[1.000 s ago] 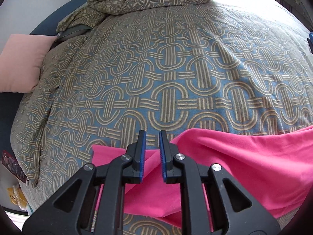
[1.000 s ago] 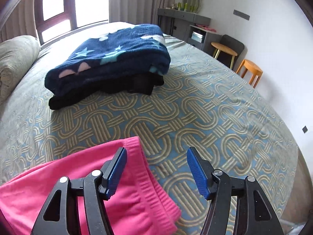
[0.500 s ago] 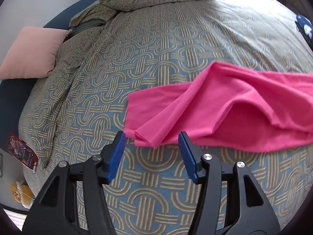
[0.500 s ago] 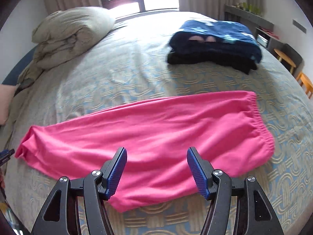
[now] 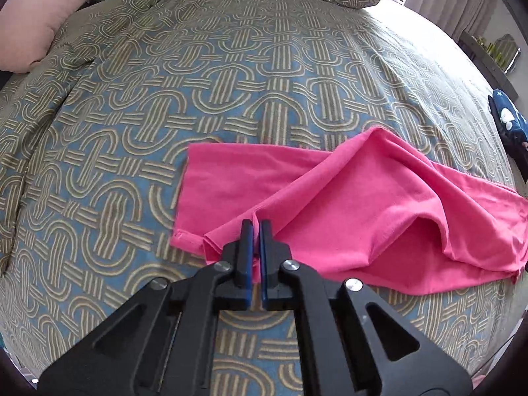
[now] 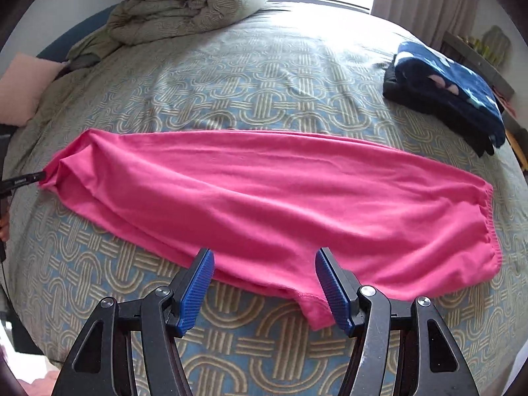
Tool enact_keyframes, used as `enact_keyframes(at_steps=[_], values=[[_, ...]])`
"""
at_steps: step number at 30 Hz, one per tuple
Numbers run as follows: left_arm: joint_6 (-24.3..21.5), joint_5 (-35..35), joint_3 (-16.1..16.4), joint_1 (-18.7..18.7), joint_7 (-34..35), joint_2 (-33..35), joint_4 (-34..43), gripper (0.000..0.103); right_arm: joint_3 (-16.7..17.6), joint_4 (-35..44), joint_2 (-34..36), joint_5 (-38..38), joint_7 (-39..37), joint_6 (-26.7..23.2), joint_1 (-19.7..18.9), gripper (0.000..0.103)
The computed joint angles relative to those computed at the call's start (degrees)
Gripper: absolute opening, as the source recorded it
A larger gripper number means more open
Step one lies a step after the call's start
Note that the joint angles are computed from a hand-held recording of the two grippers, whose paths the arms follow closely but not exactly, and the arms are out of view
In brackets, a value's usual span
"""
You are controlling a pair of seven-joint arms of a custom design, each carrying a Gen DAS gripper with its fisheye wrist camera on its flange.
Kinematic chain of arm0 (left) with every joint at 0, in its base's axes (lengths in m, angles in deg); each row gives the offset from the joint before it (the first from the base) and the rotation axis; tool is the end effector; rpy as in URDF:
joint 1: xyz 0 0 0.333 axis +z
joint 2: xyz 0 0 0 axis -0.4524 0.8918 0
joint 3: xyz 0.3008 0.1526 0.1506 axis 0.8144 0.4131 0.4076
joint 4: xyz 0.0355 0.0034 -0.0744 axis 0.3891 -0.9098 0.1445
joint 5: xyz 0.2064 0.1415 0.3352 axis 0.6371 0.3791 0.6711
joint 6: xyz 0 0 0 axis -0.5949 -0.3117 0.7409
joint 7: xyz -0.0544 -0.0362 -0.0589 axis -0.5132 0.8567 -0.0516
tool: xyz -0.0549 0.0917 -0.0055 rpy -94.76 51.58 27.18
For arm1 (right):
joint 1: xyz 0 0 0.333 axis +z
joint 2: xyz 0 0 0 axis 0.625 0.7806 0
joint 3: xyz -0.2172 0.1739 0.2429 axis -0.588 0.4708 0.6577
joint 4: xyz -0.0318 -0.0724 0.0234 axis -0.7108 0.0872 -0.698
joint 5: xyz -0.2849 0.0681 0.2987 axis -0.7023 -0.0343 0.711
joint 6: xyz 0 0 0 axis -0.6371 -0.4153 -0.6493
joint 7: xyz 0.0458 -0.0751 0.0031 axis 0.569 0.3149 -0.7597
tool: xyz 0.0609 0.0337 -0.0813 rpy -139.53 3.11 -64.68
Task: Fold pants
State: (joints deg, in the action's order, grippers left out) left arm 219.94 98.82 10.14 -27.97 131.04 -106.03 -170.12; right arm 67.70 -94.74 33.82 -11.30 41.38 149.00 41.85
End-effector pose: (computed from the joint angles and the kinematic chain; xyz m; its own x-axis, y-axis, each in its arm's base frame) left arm 0.3570 0.0069 0.5253 0.5720 -0.8196 0.0328 -0.7356 -0.5303 -0.4216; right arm 0.5174 0.0341 0.5821 0.5641 -0.8257 -0.0104 -0.7435 -0.5024 -0.4415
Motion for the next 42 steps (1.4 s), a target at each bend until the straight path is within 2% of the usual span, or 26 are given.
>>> enact_keyframes(at_steps=[2, 5, 7, 9, 12, 14, 16, 20, 22, 26, 31, 35, 38, 42], values=[[-0.91, 1.61, -0.12, 2.14, -1.06, 0.96, 1.54, 0.004, -0.08, 0.60, 0.37, -0.63, 2.41, -0.35, -0.77, 0.065], [0.04, 2.59, 1.49, 6.06, -4.23, 1.62, 3.27, 0.005, -0.31, 1.86, 1.28, -1.41, 5.56, -1.22, -1.60, 0.065], [-2.28, 6.24, -0.35, 10.30, -8.54, 2.59, 5.05, 0.005, -0.53, 2.47, 1.81, -1.34, 7.45, -1.78, -1.88, 0.065], [-5.51, 9.39, -1.53, 12.31, -11.37, 3.08, 6.34, 0.006, -0.87, 2.85, 2.11, -0.59, 8.69, -2.56, -1.95, 0.065], [-5.05, 8.17, 0.44, 10.39, -11.11, 0.26, 4.73, 0.017, -1.11, 2.72, 2.05, -0.20, 8.61, -3.33, -1.83, 0.065], [-5.18, 7.77, 0.10, 8.70, -10.58, -1.94, 3.28, 0.023, -0.99, 2.07, 1.70, -0.91, 8.00, -2.55, -1.83, 0.065], [-5.21, 5.90, 0.78, 5.69, -8.06, -3.55, 1.93, 0.024, -0.95, 1.89, 1.78, -1.41, 7.52, -2.41, -1.84, 0.065], [-2.80, -2.53, 2.36, -2.18, -4.24, -5.24, -1.46, 0.024, -1.19, 1.99, 2.20, -1.38, 6.83, -2.82, -1.92, 0.065], [-0.15, -7.57, 3.01, -5.08, -4.53, -4.87, -2.96, 0.024, -1.34, 1.90, 2.28, -1.21, 6.71, -2.78, -2.05, 0.065], [8.34, -15.64, 3.69, -10.77, -3.75, -2.63, -4.24, 0.024, -1.68, 1.31, 2.01, -1.31, 6.06, -2.55, -2.49, 0.065], [16.54, -21.57, 3.91, -18.43, 1.72, 4.65, -0.60, 0.024, -1.38, -3.16, -0.73, -4.64, 2.94, 4.00, -3.61, 0.065], [19.01, -25.19, 3.25, -21.14, 5.14, 11.38, 3.21, 0.024, -1.85, -6.70, -2.66, -4.79, -1.28, 7.16, -4.13, 0.065], [16.02, -23.86, -0.25, -18.89, 3.97, 14.27, 6.41, 0.024, -2.05, -7.90, -3.23, -3.71, -3.05, 7.28, -4.41, 0.065], [17.27, -26.28, -1.27, -18.73, 3.74, 14.22, 6.07, 0.024, -1.85, -7.87, -2.50, -1.63, -3.02, 8.33, -4.38, 0.065]])
